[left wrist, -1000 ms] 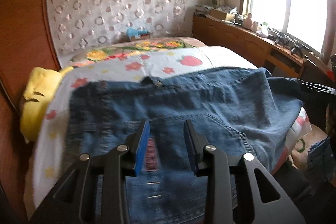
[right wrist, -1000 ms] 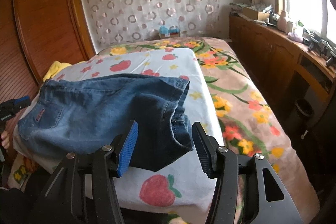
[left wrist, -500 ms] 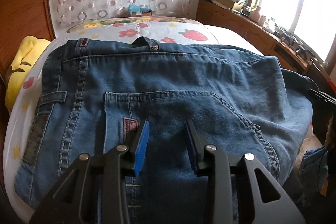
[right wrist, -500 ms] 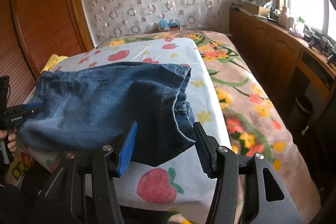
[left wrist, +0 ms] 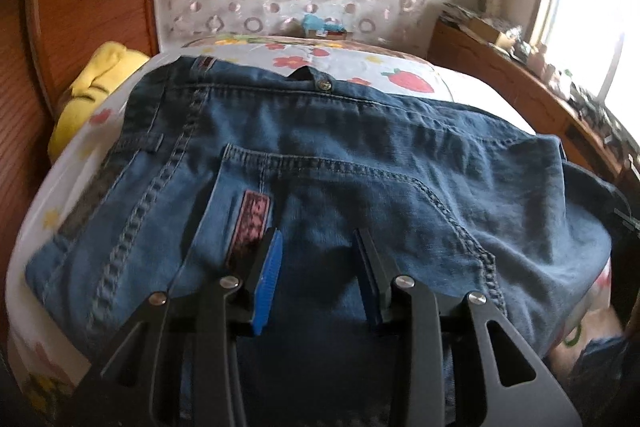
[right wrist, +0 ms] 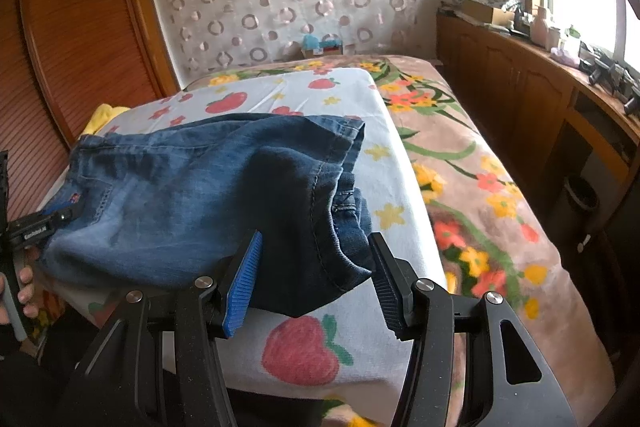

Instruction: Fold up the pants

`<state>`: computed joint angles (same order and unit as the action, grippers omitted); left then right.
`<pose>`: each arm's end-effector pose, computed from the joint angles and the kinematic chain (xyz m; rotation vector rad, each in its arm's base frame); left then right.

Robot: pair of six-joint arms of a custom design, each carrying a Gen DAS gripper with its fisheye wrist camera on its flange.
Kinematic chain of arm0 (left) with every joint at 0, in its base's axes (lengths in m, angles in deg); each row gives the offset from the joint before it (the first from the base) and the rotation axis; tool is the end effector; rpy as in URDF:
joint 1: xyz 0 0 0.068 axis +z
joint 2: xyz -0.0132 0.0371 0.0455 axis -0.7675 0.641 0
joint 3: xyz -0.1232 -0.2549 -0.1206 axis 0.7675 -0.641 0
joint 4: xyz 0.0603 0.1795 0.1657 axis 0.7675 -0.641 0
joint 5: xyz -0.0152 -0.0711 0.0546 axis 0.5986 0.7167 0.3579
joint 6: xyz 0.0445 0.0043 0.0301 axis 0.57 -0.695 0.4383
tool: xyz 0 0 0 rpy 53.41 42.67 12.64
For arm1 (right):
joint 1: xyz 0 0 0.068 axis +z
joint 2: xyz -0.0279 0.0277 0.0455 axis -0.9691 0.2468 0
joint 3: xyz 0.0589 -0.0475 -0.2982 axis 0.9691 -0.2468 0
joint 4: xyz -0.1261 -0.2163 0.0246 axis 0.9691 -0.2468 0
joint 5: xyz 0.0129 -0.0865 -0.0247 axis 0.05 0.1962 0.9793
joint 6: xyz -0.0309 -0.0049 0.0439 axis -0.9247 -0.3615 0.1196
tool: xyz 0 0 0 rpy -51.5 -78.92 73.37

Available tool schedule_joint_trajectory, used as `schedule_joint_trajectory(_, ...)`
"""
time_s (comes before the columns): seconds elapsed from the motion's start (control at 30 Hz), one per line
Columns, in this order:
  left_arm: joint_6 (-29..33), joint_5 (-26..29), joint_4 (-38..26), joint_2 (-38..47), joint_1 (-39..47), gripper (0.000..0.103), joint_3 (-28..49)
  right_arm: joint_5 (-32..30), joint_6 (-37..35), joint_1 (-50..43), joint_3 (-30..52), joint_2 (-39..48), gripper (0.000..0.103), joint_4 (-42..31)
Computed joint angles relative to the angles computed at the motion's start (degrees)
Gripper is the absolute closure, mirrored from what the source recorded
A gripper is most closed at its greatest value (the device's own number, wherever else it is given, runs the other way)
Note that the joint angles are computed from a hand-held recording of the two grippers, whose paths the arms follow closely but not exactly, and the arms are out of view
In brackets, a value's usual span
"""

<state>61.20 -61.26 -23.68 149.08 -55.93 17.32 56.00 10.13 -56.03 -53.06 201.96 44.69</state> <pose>0.2765 -0.0286 0.0394 -0.1047 2.3501 -0.1612 0.2646 0.0933 0.0661 -0.1881 2.3053 0.2152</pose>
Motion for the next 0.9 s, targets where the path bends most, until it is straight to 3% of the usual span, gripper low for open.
schedule_joint_trajectory(0.17, -1.8, -2.9, 2.5, 1.1, -1.7, 0.068, -0.3, 0.1, -0.1, 0.1, -0.1, 0.0, 0.053, 0.3)
schedule_joint_trajectory(0.23, -2.3, -2.5, 2.5, 1.0, -1.9, 0.068, -0.2, 0.3, -0.7, 0.2, 0.1, 0.0, 0.085, -0.6)
schedule_joint_trajectory(0.33, -2.0, -2.0, 1.4, -0.4, -2.7, 0.068, 0.5, -0.7, -1.6, 0.5, -0.2, -0.4, 0.096, -0.5)
schedule_joint_trajectory(0.5, 2.2, 0.0, -0.6, -4.8, -1.5, 0.068, 0.7, -1.6, -1.5, 1.0, -0.9, -4.5, 0.099, -0.8)
schedule_joint_trajectory(0.63, 4.8, 0.2, -7.2, -9.2, -0.7, 0.068, 2.5, -2.3, -2.0, 2.0, 1.0, -8.3, 0.1, -4.1)
schedule_joint_trajectory(0.77, 7.0, 8.0, -8.3, -13.4, 2.9, 0.068, 1.8, -2.3, -2.9, 4.1, 4.2, -11.0, 0.1, -7.6)
schedule_joint_trajectory(0.9, 9.9, 8.6, -12.1, -18.0, 2.9, 0.068, 1.5, -1.9, -4.1, 7.3, 8.6, -12.2, 0.101, -11.4)
